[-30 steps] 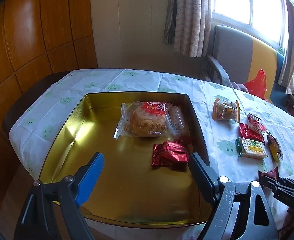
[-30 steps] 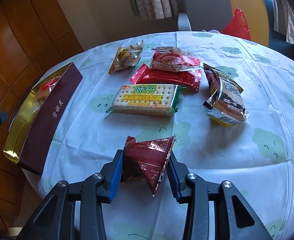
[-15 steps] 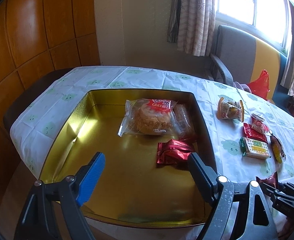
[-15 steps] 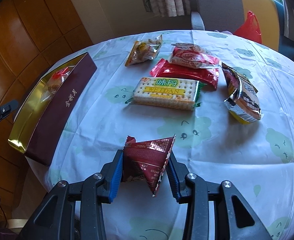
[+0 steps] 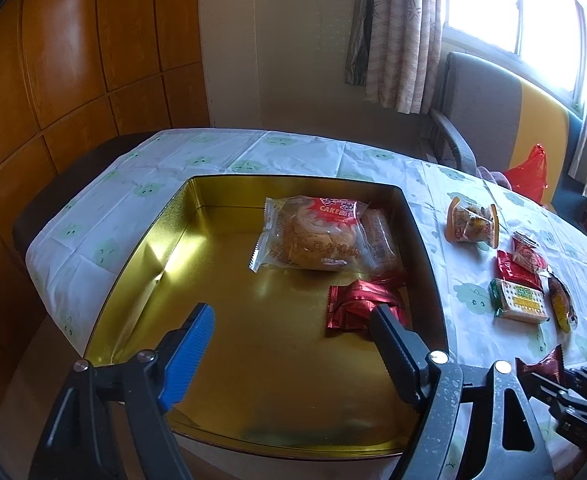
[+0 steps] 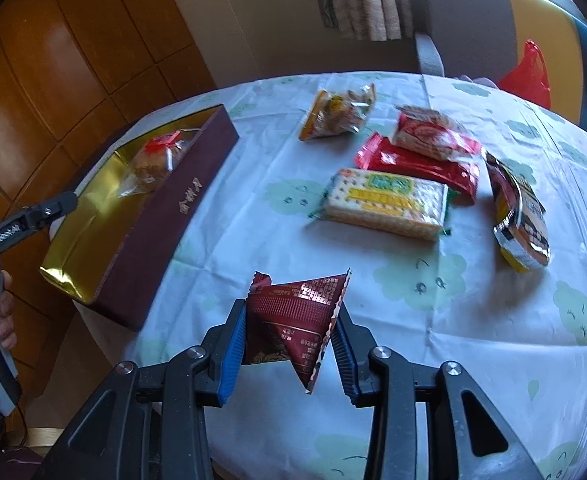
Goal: Organize snacks
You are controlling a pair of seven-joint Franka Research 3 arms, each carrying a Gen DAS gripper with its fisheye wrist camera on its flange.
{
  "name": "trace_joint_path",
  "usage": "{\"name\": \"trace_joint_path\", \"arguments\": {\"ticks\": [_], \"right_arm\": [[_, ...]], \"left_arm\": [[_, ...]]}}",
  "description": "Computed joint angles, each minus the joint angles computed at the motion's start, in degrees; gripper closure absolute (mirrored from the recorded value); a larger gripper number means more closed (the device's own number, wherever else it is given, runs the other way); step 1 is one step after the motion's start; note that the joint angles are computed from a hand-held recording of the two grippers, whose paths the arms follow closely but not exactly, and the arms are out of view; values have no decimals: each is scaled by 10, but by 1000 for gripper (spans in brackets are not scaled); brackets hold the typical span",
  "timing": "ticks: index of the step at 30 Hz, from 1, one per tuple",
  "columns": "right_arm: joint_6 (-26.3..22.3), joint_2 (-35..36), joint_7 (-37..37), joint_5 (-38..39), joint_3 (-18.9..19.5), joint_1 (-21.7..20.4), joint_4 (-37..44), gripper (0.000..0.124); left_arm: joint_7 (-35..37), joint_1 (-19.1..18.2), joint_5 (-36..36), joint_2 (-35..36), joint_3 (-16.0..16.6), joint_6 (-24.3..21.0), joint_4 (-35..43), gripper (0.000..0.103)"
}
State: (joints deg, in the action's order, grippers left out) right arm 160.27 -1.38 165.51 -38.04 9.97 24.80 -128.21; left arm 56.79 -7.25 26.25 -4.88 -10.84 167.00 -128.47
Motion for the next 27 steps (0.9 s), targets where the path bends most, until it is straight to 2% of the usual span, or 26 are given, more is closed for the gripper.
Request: {"name": "trace_joint_path", "arguments": {"ticks": [7, 11, 17, 22, 27], "right_arm": [[24, 41, -82, 20, -2, 21, 71, 83], [34, 92, -180, 74, -8, 45, 140, 83], [4, 175, -326, 156, -1, 71, 249, 82], [-31, 212, -357, 168, -35, 112, 295, 81], [-37, 206, -336, 146, -82, 154, 290, 81]], "left_arm": [[-35, 13, 24, 2, 3, -6, 6, 34], [-55, 22, 38, 5, 7, -9, 12, 35], [-55, 25, 33, 9, 12, -12, 14, 35], [-48, 25, 27, 14, 14, -17, 16, 35], [-44, 23, 24, 18, 14, -21, 18, 36]]}}
